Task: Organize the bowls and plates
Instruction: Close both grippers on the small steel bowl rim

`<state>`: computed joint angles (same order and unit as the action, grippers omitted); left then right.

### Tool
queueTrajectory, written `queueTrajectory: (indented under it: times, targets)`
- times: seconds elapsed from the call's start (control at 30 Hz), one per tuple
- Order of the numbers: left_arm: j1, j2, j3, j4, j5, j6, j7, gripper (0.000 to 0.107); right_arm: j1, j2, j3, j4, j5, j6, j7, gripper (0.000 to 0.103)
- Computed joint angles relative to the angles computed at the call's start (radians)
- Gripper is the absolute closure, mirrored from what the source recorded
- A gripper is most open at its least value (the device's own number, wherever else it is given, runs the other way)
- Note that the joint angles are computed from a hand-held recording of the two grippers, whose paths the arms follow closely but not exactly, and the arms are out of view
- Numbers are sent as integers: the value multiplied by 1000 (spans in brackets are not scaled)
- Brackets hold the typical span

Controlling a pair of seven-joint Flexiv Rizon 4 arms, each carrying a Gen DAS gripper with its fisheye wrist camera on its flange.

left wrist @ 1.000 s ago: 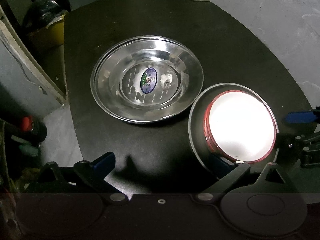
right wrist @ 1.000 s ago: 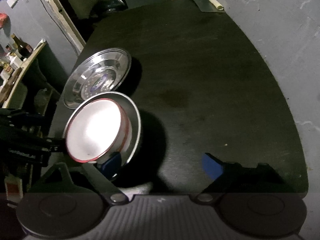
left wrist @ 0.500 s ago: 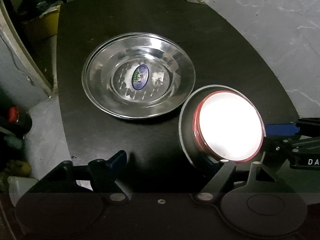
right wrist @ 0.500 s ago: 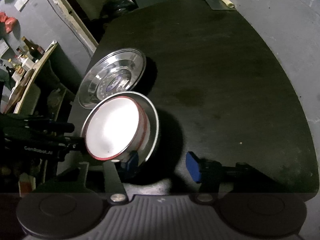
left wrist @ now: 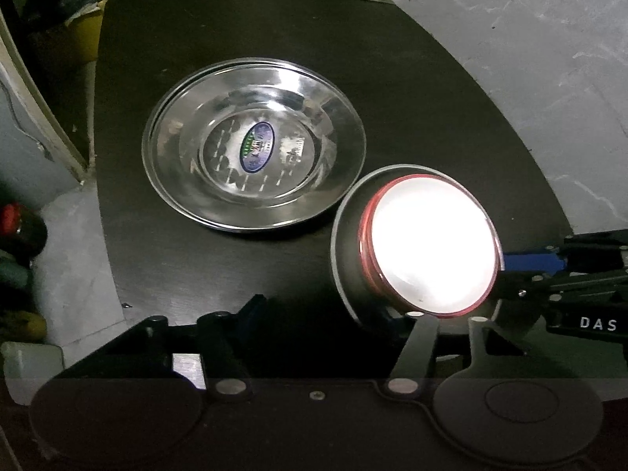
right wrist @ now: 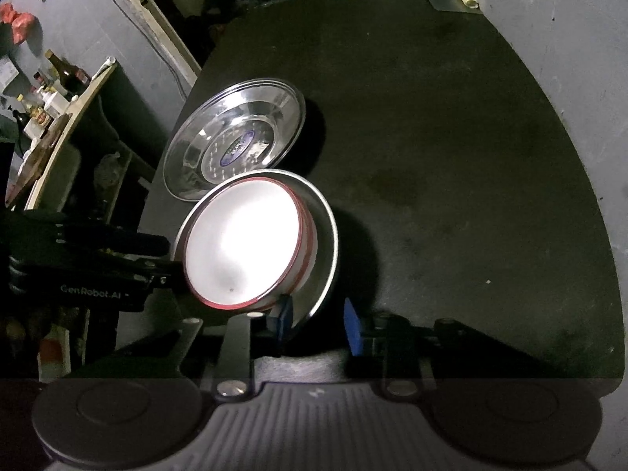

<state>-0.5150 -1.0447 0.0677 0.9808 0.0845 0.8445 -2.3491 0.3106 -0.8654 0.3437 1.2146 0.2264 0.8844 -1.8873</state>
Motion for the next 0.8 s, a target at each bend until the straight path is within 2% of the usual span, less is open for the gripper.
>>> queueTrajectory:
  times: [0.2, 0.27, 0.5, 0.8]
  targets:
    - [11, 4, -20, 32, -24, 57, -1, 61, -9, -11, 9, -19, 21, -21, 5, 71]
    - [12, 3, -22, 34, -31, 66, 3, 64, -13, -11, 14, -21, 28, -25, -6, 75]
    - [20, -8, -45, 34, -65, 99, 44, 83, -15, -19, 18, -36, 46, -44, -31, 78]
    - [12, -3, -33, 53, -80, 124, 36, 83, -21, -20, 21, -39, 69, -47, -48, 78]
